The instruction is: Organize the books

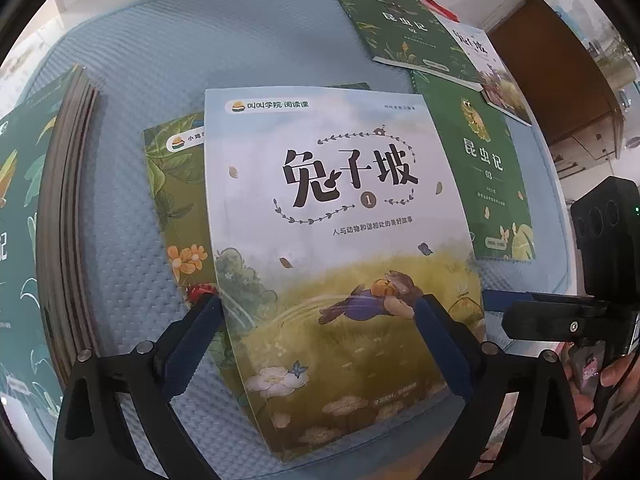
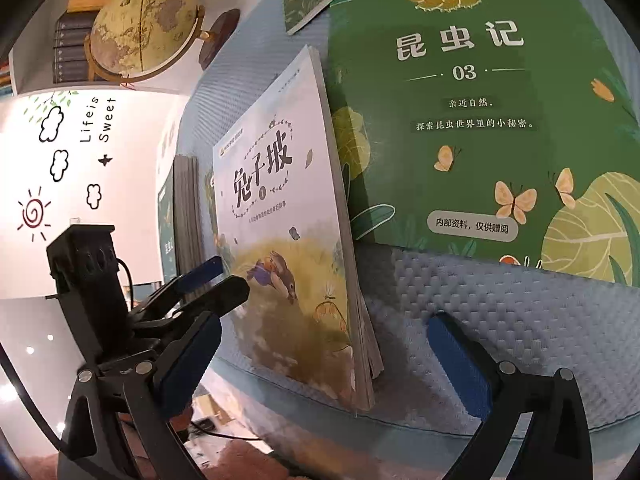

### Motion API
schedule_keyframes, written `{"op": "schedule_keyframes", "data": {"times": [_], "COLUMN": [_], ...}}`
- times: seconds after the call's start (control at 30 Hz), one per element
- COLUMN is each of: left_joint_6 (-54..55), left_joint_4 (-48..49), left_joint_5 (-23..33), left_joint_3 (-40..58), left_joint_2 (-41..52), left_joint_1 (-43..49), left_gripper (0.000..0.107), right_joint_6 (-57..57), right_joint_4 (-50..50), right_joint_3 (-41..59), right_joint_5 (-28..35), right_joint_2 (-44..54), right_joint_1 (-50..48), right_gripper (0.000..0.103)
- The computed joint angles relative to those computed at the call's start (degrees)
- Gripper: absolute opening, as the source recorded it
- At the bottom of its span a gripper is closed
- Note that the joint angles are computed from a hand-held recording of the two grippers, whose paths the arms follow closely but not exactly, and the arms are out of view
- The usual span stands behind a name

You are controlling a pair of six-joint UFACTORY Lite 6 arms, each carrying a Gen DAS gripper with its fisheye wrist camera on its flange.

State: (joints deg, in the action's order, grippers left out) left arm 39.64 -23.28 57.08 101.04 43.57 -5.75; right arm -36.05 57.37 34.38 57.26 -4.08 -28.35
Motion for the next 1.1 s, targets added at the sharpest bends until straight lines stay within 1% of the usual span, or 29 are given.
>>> {"op": "schedule_keyframes", "data": {"times": [0.1, 0.23, 0.33, 0.5, 0.67, 0.7, 0.77, 0.83, 0.87, 0.9, 0.93, 1.0, 1.03, 1.07, 1.1], "left_joint_6": [0.0, -0.4, -0.1, -0.1, -0.4, 0.1, 1.1, 1.4, 1.0, 0.8, 1.1, 2.3, 1.9, 1.4, 0.9], "left_joint_4": [-0.1, -0.5, -0.7, -0.3, -0.7, -1.3, -2.6, -5.4, -6.9, -8.5, -8.9, -9.2, -9.8, -10.6, -11.6], "left_joint_5": [0.6, 1.2, 1.6, 2.4, 4.1, 5.3, 7.2, 12.2, 15.4, 17.0, 16.3, 13.7, 13.7, 14.2, 14.9], "left_joint_3": [0.6, 1.2, 1.5, 2.6, 4.2, 4.9, 6.3, 10.4, 12.8, 13.4, 12.4, 8.8, 8.4, 8.7, 9.1], "left_joint_2": [0.3, 0.8, 0.8, 1.5, 2.5, 2.9, 3.7, 6.7, 8.7, 9.7, 9.0, 6.6, 6.5, 7.0, 7.6], "left_joint_1": [0.1, 0.4, 0.8, 0.7, 1.3, 1.8, 3.1, 5.3, 6.1, 6.9, 7.0, 6.9, 7.1, 7.5, 8.0], "left_gripper": [0.098, 0.098, 0.099, 0.099, 0.098, 0.095, 0.082, 0.054, 0.048, 0.046, 0.046, 0.046, 0.046, 0.046, 0.046], "right_joint_6": [-2.3, -3.2, -0.6, 4.6, 3.6, 3.8, 4.2, 5.9, 7.4, 8.3, 9.5, 11.2, 12.2, 13.2, 12.5], "right_joint_4": [0.9, 2.8, 3.1, 0.4, 3.4, 3.3, 0.8, -2.3, -3.8, -4.7, -5.9, -8.3, -10.1, -12.5, -12.7], "right_joint_3": [0.4, -2.4, -3.9, -2.0, -4.6, -4.7, -2.9, -0.9, -0.2, -0.2, -0.5, -1.7, -2.3, -3.4, -4.2], "right_joint_5": [1.6, 2.6, 1.3, -1.7, -2.0, -2.2, -2.4, -3.1, -4.2, -5.0, -6.4, -8.4, -9.0, -9.3, -8.8], "right_joint_2": [1.5, -0.9, -3.5, -4.3, -5.8, -6.0, -5.2, -4.4, -4.7, -5.2, -6.4, -9.3, -10.7, -12.6, -13.1], "right_joint_1": [-2.1, -5.5, -6.0, -2.1, -3.9, -3.7, -1.8, 0.9, 2.8, 4.0, 5.4, 6.8, 6.9, 5.9, 4.1], "right_gripper": [0.103, 0.103, 0.103, 0.103, 0.103, 0.103, 0.103, 0.103, 0.103, 0.103, 0.100, 0.086, 0.066, 0.050, 0.043]}}
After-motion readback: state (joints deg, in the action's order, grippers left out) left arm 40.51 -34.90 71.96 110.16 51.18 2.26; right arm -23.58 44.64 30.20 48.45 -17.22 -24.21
